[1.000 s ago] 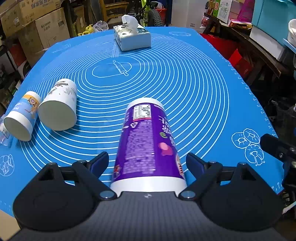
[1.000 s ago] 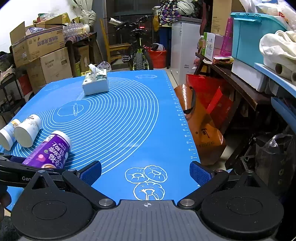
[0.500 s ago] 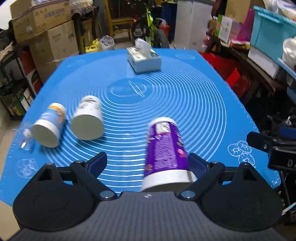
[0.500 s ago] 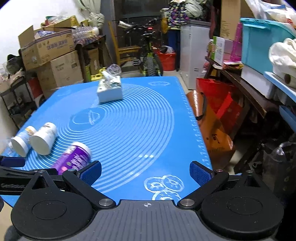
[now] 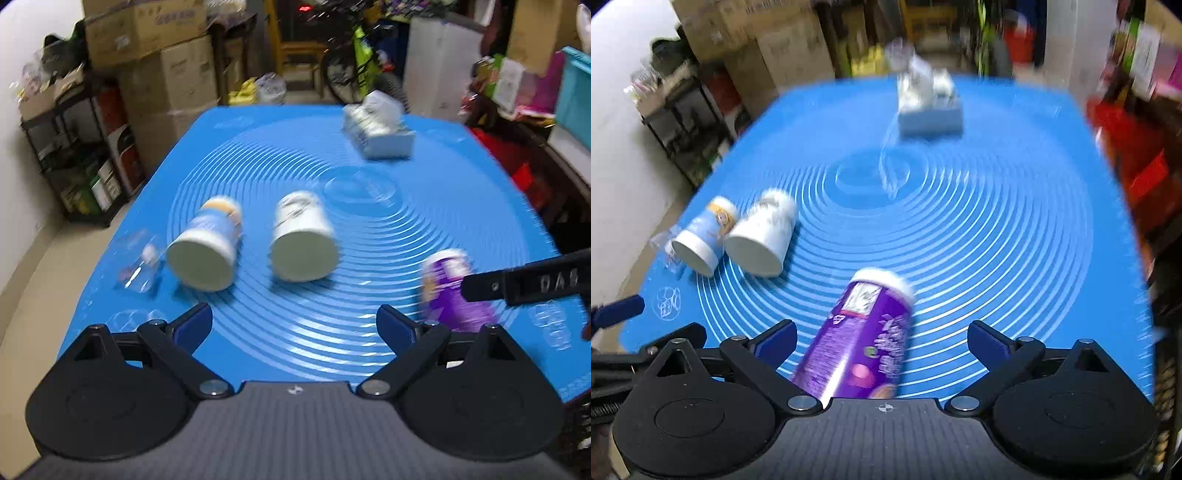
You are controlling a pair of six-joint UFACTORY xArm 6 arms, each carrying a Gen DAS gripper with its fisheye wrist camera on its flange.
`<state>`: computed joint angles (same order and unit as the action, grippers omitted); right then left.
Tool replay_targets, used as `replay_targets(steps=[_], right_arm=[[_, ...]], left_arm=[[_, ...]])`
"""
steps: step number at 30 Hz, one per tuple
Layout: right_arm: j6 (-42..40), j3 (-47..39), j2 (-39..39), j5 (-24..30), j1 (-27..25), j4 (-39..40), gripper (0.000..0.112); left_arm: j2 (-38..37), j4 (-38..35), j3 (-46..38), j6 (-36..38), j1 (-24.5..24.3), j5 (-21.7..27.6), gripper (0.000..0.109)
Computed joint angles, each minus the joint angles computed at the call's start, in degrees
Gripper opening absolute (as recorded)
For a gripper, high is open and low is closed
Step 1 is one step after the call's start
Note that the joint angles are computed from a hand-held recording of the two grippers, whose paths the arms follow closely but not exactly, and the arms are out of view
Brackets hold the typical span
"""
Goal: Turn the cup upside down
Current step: 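Grasp the purple cup with the right gripper while the left gripper releases it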
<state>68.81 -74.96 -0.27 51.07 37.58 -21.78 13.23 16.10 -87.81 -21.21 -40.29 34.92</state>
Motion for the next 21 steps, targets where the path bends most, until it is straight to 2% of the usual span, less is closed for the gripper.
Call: replay_targets(steps=[4, 6, 7, 9, 10, 13, 15, 18, 21], right_arm=[[-4.5, -3.8, 5.0, 0.5, -2.2, 7.0, 0.093], [-7.0, -5.2, 6.7, 2.0, -3.1, 10.3, 0.086], [-8.0, -4.5, 6.9, 0.4, -3.6, 12.4, 0.085], [-10.1, -2.7, 6.1, -2.6, -4.5, 16.7, 0.074], [-9.7, -2.8, 6.1, -2.7, -4.6, 16.8, 0.072], [-9.0, -2.8, 5.7, -2.1, -3.5, 11.4, 0.071], [-5.6, 0.2, 3.9, -5.8, -2.9, 5.9, 0.07], [5.2, 3.7, 1.3, -7.6, -1.2, -12.1, 0.069], [14.5, 4.9, -0.3, -4.1, 1.5, -30.1, 0.068]], left_arm=[[1.1, 1.5, 0.5, -1.3, 1.4, 0.3, 0.095], [1.3, 1.4, 1.1, -1.3, 1.9, 0.3, 0.095], [1.2, 1.1, 1.4, -1.1, 2.0, 0.2, 0.095], [1.2, 0.4, 1.6, -0.6, 2.2, 0.0, 0.095], [1.3, 0.2, 1.7, -0.5, 2.2, -0.2, 0.095], [1.1, 0.5, 2.2, -0.4, 2.2, -1.0, 0.095], [1.2, 0.7, 2.4, -0.5, 2.1, -1.5, 0.095], [1.3, 1.0, 2.7, -1.4, 2.0, -2.6, 0.095], [1.6, 0.4, 2.5, -2.3, 1.9, -3.2, 0.095]])
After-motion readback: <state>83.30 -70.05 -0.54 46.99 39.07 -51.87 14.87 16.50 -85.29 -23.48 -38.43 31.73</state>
